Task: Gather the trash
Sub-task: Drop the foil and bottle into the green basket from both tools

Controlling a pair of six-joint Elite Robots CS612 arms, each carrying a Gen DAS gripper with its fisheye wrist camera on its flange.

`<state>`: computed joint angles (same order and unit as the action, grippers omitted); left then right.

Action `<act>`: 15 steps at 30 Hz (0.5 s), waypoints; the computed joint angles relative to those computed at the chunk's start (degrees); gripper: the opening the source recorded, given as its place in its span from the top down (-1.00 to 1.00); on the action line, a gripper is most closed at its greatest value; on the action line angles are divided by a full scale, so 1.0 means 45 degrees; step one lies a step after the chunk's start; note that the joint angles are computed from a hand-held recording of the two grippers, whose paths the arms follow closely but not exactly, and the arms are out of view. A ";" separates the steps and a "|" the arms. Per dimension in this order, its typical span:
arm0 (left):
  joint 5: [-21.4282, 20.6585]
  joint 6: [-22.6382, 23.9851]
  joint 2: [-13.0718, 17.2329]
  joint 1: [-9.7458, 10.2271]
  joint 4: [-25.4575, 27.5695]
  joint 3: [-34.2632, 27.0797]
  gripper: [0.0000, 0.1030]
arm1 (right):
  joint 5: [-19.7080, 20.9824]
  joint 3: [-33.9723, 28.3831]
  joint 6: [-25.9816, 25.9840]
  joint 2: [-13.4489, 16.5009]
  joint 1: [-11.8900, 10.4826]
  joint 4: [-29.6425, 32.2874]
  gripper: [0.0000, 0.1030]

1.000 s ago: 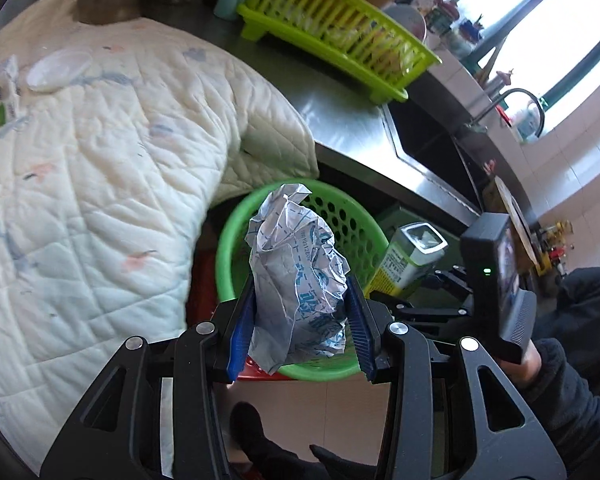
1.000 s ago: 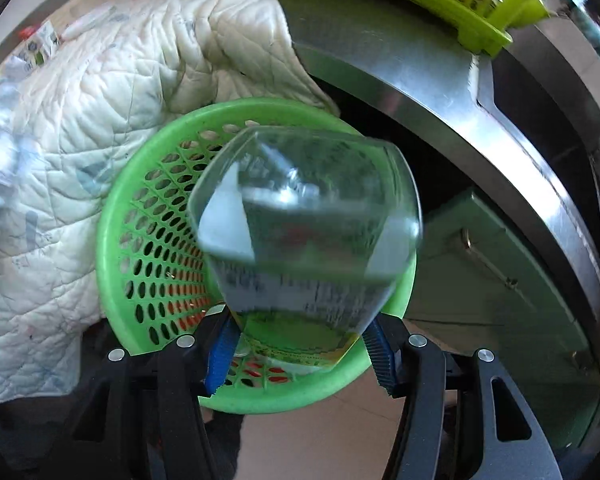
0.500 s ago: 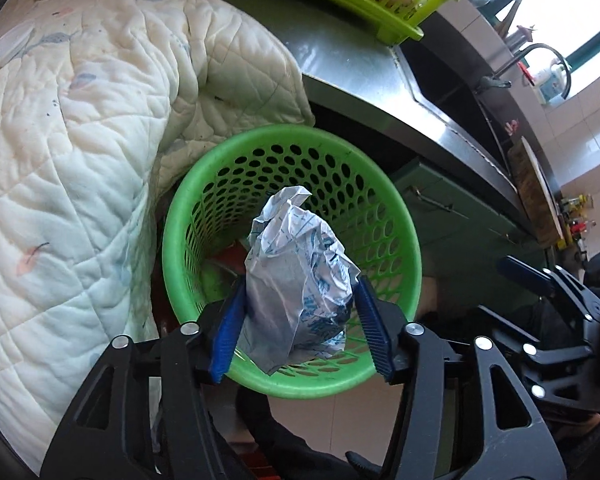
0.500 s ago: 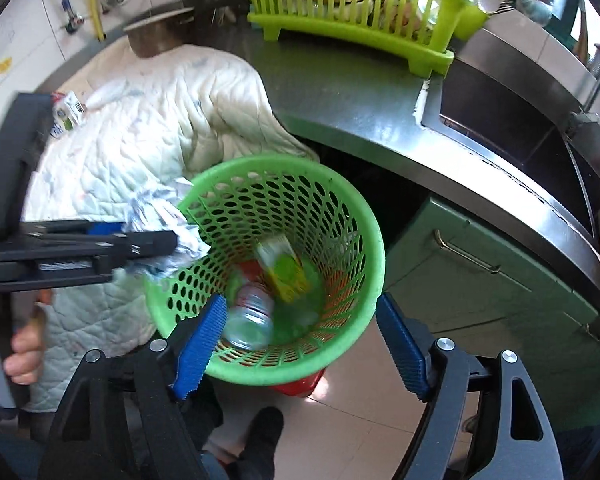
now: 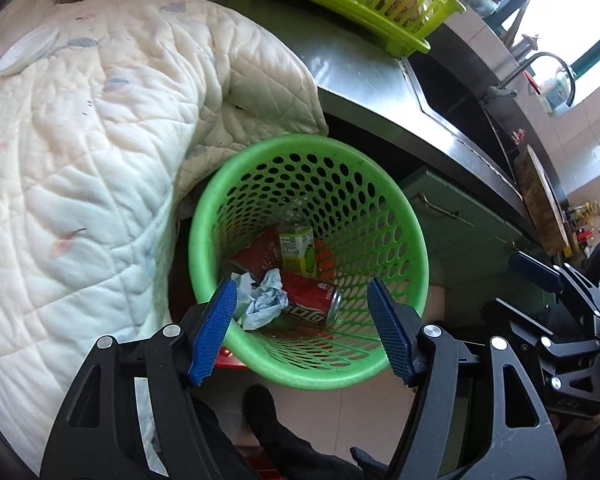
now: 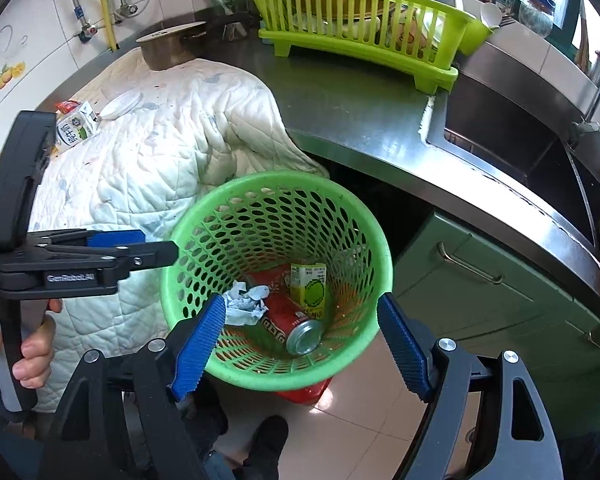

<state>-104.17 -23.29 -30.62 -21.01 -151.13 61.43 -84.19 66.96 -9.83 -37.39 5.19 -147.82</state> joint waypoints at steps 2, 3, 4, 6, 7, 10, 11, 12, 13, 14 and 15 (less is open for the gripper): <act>0.0204 -0.0084 -0.0176 0.0037 -0.0261 0.0261 -0.31 | 0.0069 -0.0085 -0.0064 0.0043 0.0041 0.0021 -0.47; 0.0405 -0.0135 -0.0294 0.0054 -0.0410 0.0438 -0.31 | 0.0122 -0.0140 -0.0130 0.0068 0.0065 0.0036 -0.47; 0.0566 -0.0186 -0.0391 0.0074 -0.0524 0.0582 -0.31 | 0.0170 -0.0182 -0.0179 0.0088 0.0091 0.0028 -0.47; 0.0831 -0.0305 -0.0602 0.0127 -0.0808 0.0912 -0.31 | 0.0268 -0.0288 -0.0277 0.0141 0.0144 0.0040 -0.47; 0.1039 -0.0355 -0.0705 0.0146 -0.0901 0.1063 -0.31 | 0.0322 -0.0363 -0.0333 0.0176 0.0176 0.0066 -0.47; 0.1646 -0.0558 -0.1025 0.0234 -0.1275 0.1568 -0.31 | 0.0486 -0.0605 -0.0532 0.0292 0.0278 0.0139 -0.50; 0.1872 -0.0664 -0.1156 0.0275 -0.1417 0.1773 -0.31 | 0.0513 -0.0669 -0.0591 0.0324 0.0315 0.0149 -0.50; 0.2048 -0.0727 -0.1244 0.0301 -0.1538 0.1924 -0.31 | 0.0559 -0.0763 -0.0666 0.0367 0.0355 0.0180 -0.50; 0.2306 -0.0799 -0.1364 0.0327 -0.1678 0.2115 -0.31 | 0.0654 -0.0879 -0.0733 0.0422 0.0399 0.0200 -0.50; 0.2682 -0.0909 -0.1511 0.0356 -0.1830 0.2347 -0.31 | 0.0760 -0.0968 -0.0791 0.0464 0.0438 0.0202 -0.50; 0.2900 -0.0998 -0.1606 0.0378 -0.1934 0.2501 -0.31 | 0.0832 -0.1043 -0.0837 0.0500 0.0476 0.0205 -0.50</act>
